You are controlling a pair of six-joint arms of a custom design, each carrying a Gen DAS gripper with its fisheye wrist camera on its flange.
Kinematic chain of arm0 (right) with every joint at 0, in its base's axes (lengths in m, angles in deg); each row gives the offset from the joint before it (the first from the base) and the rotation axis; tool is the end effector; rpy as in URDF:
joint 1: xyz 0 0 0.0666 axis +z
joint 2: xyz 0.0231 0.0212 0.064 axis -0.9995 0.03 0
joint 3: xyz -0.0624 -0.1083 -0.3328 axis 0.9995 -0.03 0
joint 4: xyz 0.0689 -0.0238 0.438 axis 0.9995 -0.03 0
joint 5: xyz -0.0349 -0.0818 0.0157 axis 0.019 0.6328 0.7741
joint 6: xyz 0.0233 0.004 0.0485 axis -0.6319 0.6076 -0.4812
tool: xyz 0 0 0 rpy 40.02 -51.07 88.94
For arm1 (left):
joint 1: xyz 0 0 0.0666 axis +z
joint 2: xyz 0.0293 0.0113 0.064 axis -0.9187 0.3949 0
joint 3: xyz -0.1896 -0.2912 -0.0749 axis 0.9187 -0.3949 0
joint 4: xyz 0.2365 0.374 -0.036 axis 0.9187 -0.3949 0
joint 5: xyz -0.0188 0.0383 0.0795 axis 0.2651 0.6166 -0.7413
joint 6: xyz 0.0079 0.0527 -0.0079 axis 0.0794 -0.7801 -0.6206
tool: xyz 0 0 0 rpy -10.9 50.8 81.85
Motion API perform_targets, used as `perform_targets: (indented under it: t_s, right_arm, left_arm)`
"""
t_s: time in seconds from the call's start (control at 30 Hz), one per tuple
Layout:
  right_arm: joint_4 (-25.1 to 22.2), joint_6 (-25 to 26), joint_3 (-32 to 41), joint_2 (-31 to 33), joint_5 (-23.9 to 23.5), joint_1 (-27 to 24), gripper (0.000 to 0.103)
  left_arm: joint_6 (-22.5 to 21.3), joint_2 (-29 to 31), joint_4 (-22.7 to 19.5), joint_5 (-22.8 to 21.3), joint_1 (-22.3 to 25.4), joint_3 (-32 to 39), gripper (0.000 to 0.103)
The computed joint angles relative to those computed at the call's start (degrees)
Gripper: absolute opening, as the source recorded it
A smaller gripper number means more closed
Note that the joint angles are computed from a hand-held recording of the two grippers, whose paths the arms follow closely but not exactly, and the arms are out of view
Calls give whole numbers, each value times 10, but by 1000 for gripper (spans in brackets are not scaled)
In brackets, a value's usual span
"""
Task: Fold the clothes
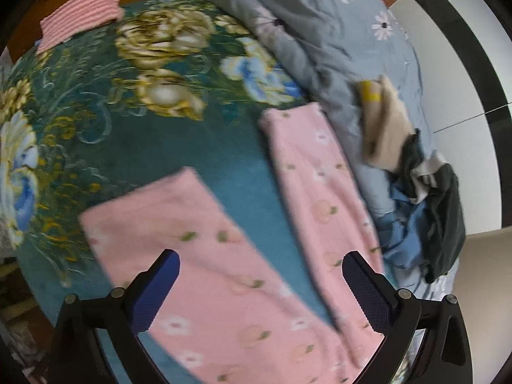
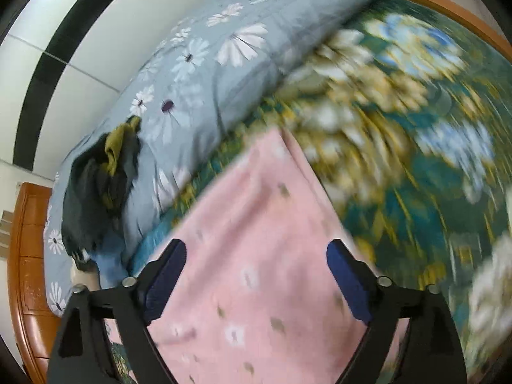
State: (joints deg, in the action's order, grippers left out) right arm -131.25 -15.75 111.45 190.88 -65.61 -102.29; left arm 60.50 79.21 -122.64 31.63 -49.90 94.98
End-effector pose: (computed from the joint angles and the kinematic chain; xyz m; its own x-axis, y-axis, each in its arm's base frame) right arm 0.6397 -0.1445 0.4384 -0.8530 0.4746 -0.2172 0.3309 0.8135 0.4783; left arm 0.3474 0.0987 0.4384 -0.3841 -0.9090 -0.1618 -0.8061 0.4156 -0.4213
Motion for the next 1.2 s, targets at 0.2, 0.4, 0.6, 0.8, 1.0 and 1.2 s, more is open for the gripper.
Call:
perform_targets:
  t_s: [0.2, 0.4, 0.6, 0.8, 1.0, 1.2]
  right_arm:
    - [45, -69, -260, -189, 48, -24, 90]
    - [55, -121, -386, -265, 74, -43, 90]
    - [94, -148, -416, -264, 65, -31, 90]
    - [91, -174, -400, -240, 75, -15, 24]
    - [84, -196, -398, -258, 78, -19, 6]
    - [87, -215, -375, -278, 32, -34, 4]
  left_arm:
    - [-74, -33, -50, 12, 71, -71, 103]
    - [-143, -23, -71, 3, 94, -123, 103]
    - [-160, -12, -64, -10, 96, -145, 101]
    - [-154, -19, -54, -10, 109, -160, 83]
    - [-125, -54, -41, 39, 145, -177, 13]
    - [-123, -42, -47, 63, 158, -134, 7]
